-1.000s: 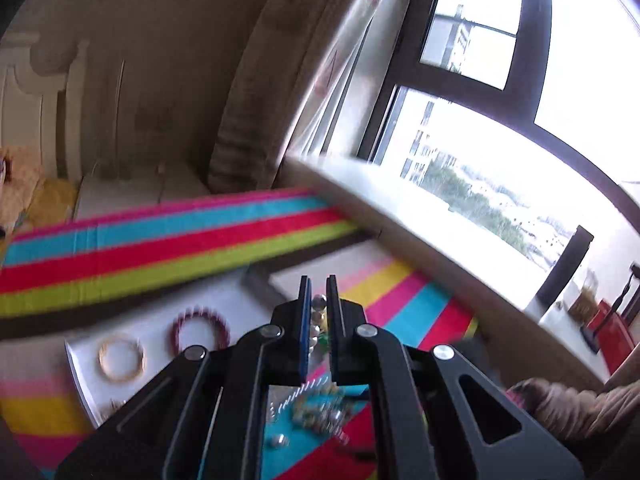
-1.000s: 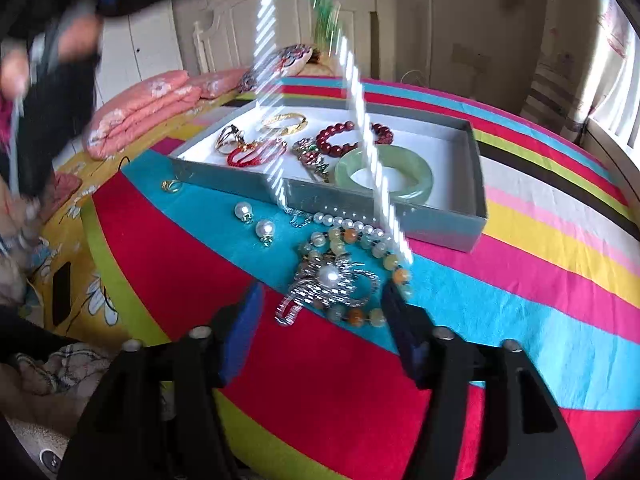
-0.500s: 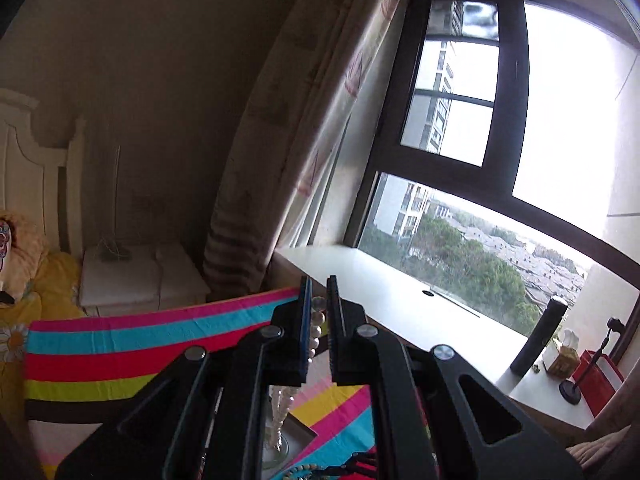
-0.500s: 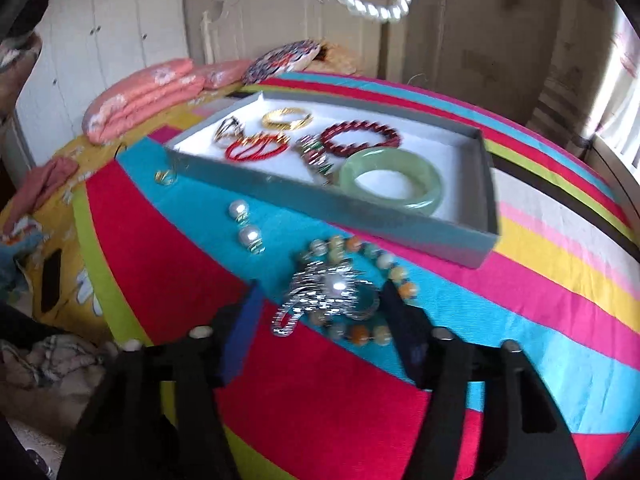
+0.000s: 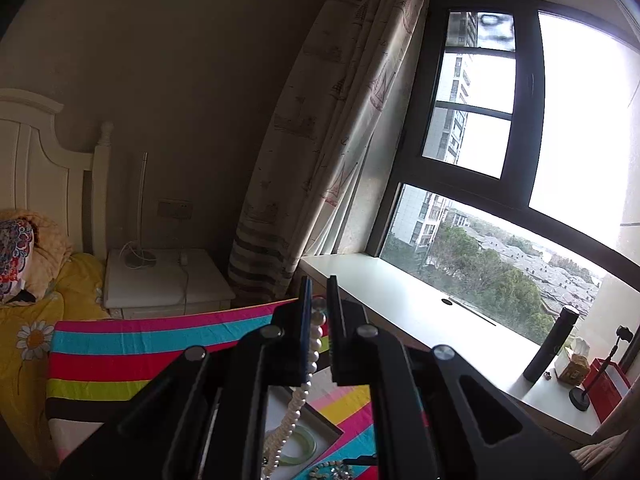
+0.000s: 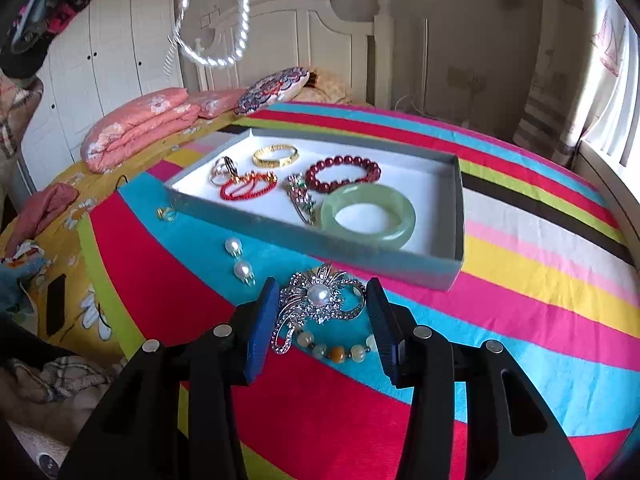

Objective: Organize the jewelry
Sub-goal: 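Raise the pearl necklace with the left tool while the right tool grasps the silver pearl brooch, then lower the necklace into the box with the left tool while the right tool releases the brooch inside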

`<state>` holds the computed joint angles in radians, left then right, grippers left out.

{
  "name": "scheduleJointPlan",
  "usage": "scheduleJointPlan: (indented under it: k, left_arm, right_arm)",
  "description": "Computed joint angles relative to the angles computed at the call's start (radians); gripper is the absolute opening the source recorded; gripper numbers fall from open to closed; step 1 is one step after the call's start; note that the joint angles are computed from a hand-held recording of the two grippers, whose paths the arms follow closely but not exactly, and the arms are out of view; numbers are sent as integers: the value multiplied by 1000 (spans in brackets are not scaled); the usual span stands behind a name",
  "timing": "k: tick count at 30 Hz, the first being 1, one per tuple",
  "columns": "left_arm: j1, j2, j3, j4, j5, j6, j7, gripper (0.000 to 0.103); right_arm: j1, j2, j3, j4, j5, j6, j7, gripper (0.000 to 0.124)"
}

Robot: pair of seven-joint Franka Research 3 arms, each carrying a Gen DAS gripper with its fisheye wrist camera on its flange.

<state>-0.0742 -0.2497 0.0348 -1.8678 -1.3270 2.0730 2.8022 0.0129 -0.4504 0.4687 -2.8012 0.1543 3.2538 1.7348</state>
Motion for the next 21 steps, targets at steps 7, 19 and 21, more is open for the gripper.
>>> scheduleJointPlan:
  k: [7,19,21]
  left_arm:
    - [7,23,-7,2,22,23,-15,7]
    - [32,124,-56,-6,103,111,-46,7]
    - [39,136,-63,-11,108,122,-45,7]
  right_arm:
    - [-62,-21,28,37,-33,-19,-11,45]
    - [-264,141,88,253,-135,-51,12,45]
    - [-320,173,125,291,-177,-64,45,45]
